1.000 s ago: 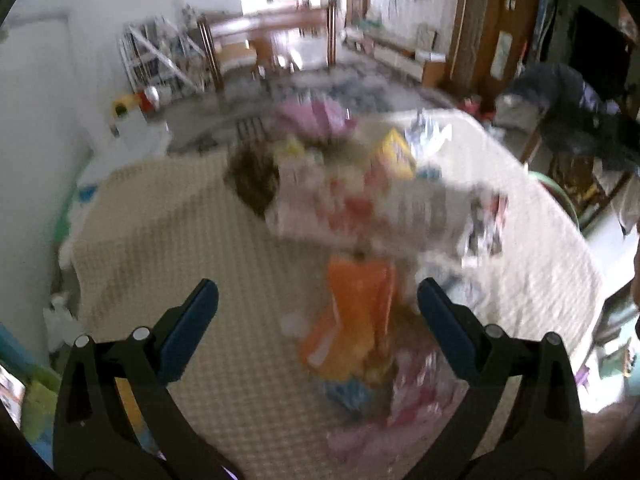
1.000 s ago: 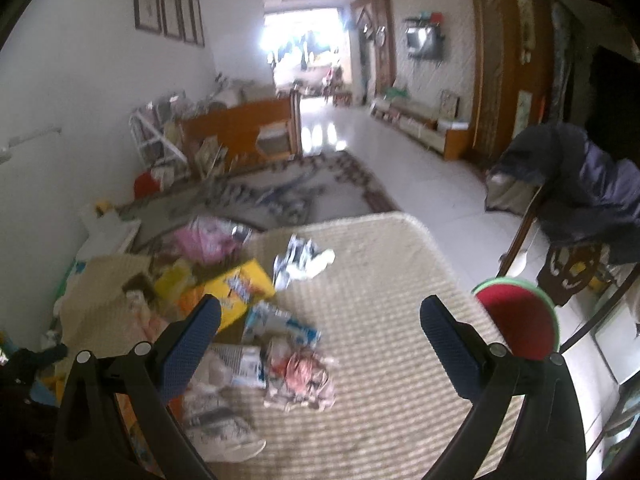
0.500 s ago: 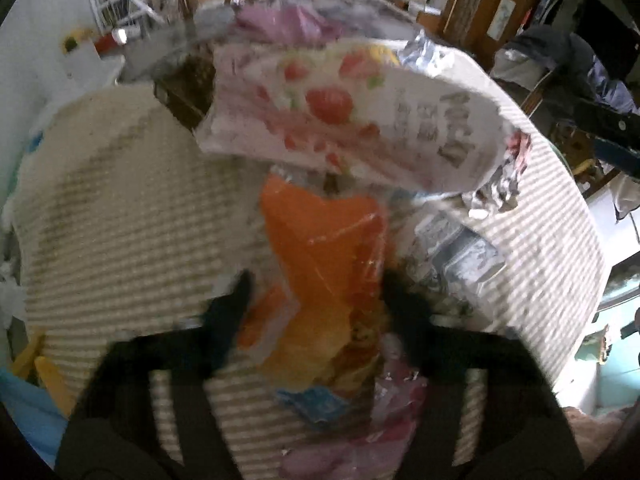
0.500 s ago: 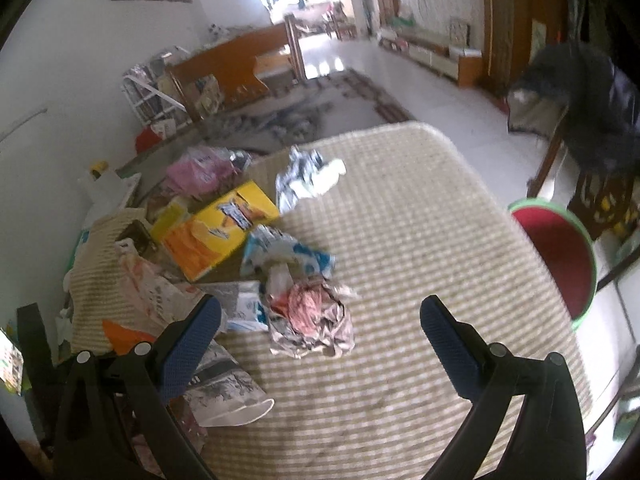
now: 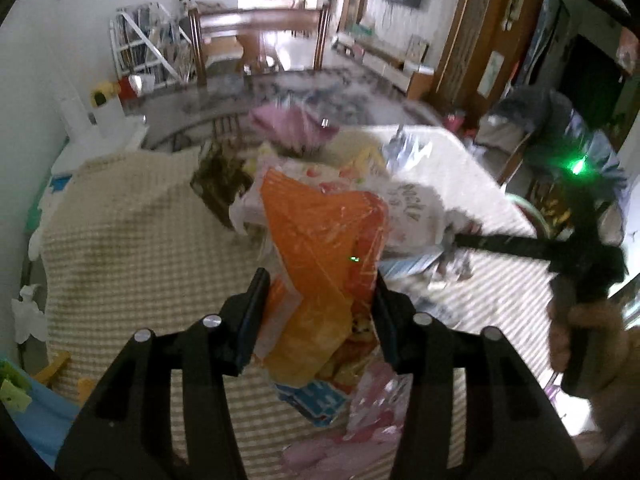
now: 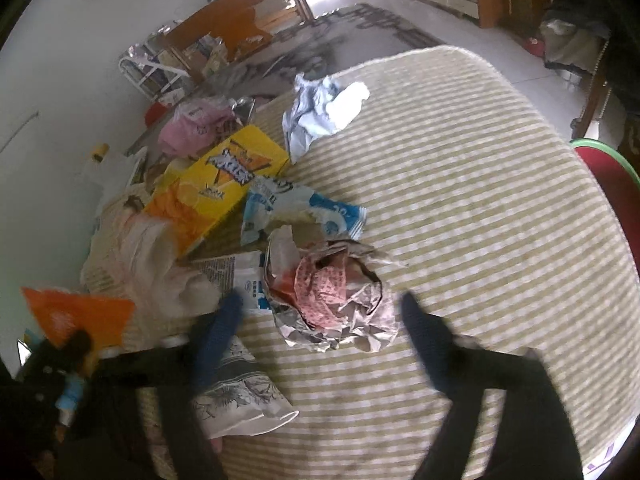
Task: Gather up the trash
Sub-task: 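Grasp the orange snack bag with the left gripper and lift it, then carry the orange bag to the red bucket and open the left gripper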
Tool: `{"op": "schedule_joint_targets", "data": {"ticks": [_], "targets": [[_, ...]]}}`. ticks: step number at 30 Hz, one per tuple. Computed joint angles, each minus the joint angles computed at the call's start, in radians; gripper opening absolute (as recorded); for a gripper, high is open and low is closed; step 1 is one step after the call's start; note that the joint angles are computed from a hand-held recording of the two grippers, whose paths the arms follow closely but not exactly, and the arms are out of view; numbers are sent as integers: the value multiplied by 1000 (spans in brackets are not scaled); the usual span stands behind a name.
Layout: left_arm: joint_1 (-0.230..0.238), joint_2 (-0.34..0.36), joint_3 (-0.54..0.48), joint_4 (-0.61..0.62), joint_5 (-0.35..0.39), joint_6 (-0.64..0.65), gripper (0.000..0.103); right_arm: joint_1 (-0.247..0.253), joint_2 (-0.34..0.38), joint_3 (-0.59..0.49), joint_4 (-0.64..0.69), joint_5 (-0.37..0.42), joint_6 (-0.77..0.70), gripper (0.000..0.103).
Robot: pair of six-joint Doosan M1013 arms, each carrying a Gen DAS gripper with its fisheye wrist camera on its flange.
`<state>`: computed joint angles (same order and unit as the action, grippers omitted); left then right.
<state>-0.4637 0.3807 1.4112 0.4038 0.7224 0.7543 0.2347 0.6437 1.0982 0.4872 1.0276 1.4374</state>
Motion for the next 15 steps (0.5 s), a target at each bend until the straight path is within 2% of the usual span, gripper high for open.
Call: {"op": "schedule_joint_targets", "data": {"ticks": [3, 4, 5, 10, 15], "targets": [[-3, 12, -31, 14, -20, -11, 47, -8, -11, 17, 17, -14, -18, 30], [-5, 19, -43, 16, -23, -13, 47, -15, -19, 28, 42, -23, -33, 21], [-7, 26, -55, 15, -27, -11, 47, -20, -26, 37, 58, -33, -41, 19], [-21, 58, -115, -6, -38, 10, 47, -56, -67, 76, 138, -102, -88, 18], [-42, 115, -202, -23, -7, 22, 47, -98, -89, 89, 178, -137, -149, 18]]}}
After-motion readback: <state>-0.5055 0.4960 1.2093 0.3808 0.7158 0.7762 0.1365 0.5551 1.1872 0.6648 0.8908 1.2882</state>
